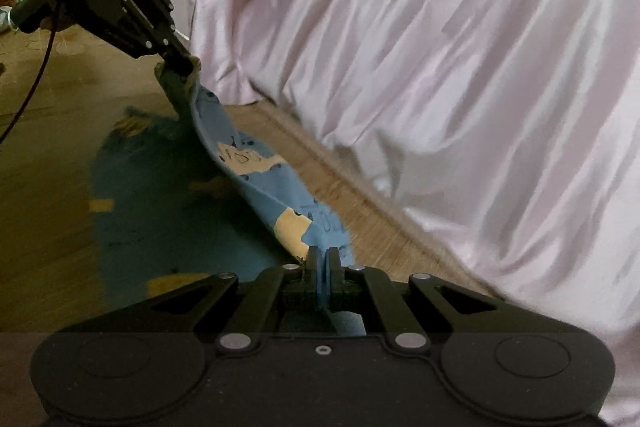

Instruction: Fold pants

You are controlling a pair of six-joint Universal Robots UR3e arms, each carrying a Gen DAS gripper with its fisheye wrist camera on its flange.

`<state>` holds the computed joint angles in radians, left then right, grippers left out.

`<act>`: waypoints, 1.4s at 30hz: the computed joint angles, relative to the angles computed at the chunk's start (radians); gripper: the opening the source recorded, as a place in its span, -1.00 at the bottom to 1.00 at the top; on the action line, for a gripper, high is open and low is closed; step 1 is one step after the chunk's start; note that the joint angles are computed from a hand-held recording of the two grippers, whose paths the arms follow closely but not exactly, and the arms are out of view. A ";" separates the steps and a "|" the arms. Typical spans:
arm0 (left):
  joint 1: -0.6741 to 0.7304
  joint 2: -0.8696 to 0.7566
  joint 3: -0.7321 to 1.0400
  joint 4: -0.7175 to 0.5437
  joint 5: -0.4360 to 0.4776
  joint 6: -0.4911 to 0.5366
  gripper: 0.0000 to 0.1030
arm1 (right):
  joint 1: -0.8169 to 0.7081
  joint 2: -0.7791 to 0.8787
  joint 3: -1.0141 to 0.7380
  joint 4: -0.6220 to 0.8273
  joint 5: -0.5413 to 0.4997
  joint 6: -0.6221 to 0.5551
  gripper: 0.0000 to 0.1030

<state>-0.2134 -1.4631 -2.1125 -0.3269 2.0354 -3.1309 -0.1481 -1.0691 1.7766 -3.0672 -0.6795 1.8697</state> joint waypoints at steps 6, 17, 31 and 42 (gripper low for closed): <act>-0.107 -0.011 -0.124 0.046 0.043 0.011 -0.97 | -0.008 0.009 0.263 -0.238 -0.065 -0.048 -1.00; -0.196 -0.082 -0.227 0.138 0.069 0.051 -0.97 | -0.049 0.076 0.369 -0.503 -0.011 0.055 -1.00; -0.239 -0.087 -0.261 0.135 0.077 0.101 -0.97 | -0.116 -0.058 0.518 -0.301 -0.016 -0.218 -1.00; -0.192 -0.045 -0.275 0.102 0.008 0.176 -0.88 | -0.108 -0.145 0.489 -0.114 -0.066 -0.220 -0.58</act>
